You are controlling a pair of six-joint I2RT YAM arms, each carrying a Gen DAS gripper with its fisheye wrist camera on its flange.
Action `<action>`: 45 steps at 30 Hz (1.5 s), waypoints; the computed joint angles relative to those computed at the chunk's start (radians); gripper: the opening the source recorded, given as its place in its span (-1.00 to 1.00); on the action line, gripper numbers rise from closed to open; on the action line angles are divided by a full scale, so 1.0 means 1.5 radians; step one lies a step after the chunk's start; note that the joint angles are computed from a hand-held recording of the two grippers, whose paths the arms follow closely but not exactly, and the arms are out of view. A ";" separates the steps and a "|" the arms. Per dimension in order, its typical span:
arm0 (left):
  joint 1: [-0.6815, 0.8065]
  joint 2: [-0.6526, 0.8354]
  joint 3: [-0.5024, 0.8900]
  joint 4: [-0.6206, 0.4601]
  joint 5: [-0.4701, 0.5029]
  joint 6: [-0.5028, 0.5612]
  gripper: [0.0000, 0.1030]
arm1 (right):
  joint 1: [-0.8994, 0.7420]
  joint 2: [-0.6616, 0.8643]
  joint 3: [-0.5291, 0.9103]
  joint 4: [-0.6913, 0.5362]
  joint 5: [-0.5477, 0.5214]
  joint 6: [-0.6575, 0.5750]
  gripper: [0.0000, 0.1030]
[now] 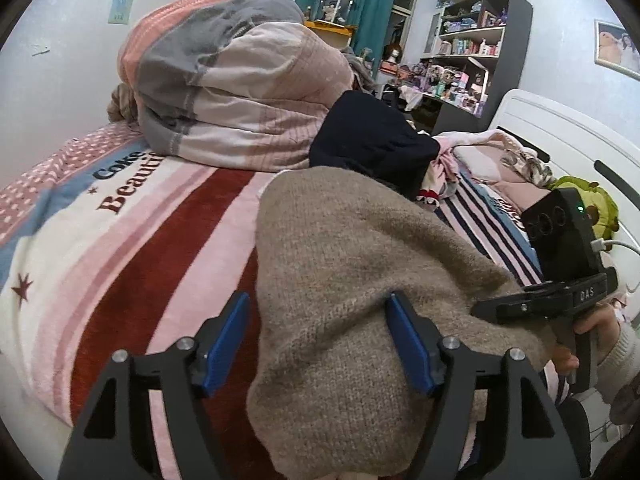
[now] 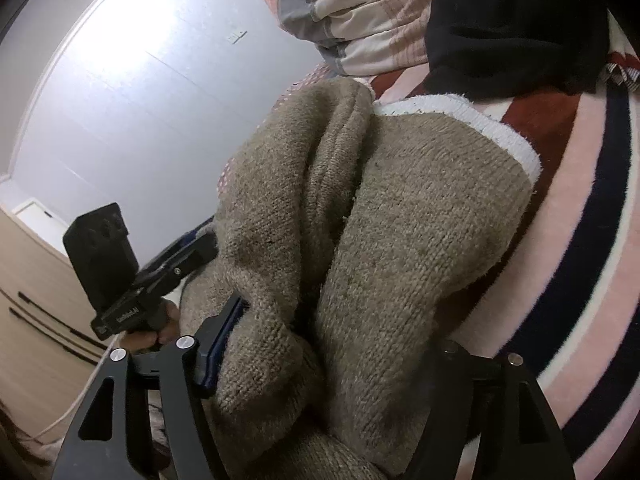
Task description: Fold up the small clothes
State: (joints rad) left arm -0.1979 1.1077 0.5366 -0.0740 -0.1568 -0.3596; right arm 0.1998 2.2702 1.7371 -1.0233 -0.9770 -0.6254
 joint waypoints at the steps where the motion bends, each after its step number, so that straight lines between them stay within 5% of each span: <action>1: -0.003 -0.003 0.002 -0.007 -0.010 -0.004 0.34 | 0.002 -0.012 -0.014 0.012 0.003 0.007 0.32; 7: -0.053 -0.038 0.011 -0.066 -0.086 -0.050 0.41 | -0.022 -0.064 -0.061 0.027 0.026 -0.009 0.43; 13: -0.165 -0.045 0.054 -0.151 -0.231 -0.141 0.53 | -0.076 -0.132 -0.125 0.012 0.039 -0.072 0.45; 21: -0.391 0.068 0.186 -0.314 -0.452 -0.369 0.63 | -0.201 -0.232 -0.232 0.014 0.063 -0.174 0.49; 29: -0.552 0.315 0.451 -0.515 -0.583 -0.557 0.76 | -0.366 -0.345 -0.338 0.064 0.060 -0.262 0.68; 40: -0.668 0.625 0.908 -0.769 -0.701 -0.642 0.97 | -0.665 -0.437 -0.392 0.151 -0.044 -0.378 0.99; 45: -0.684 0.686 1.017 -0.808 -0.710 -0.618 0.98 | -0.721 -0.456 -0.398 0.195 -0.092 -0.364 0.99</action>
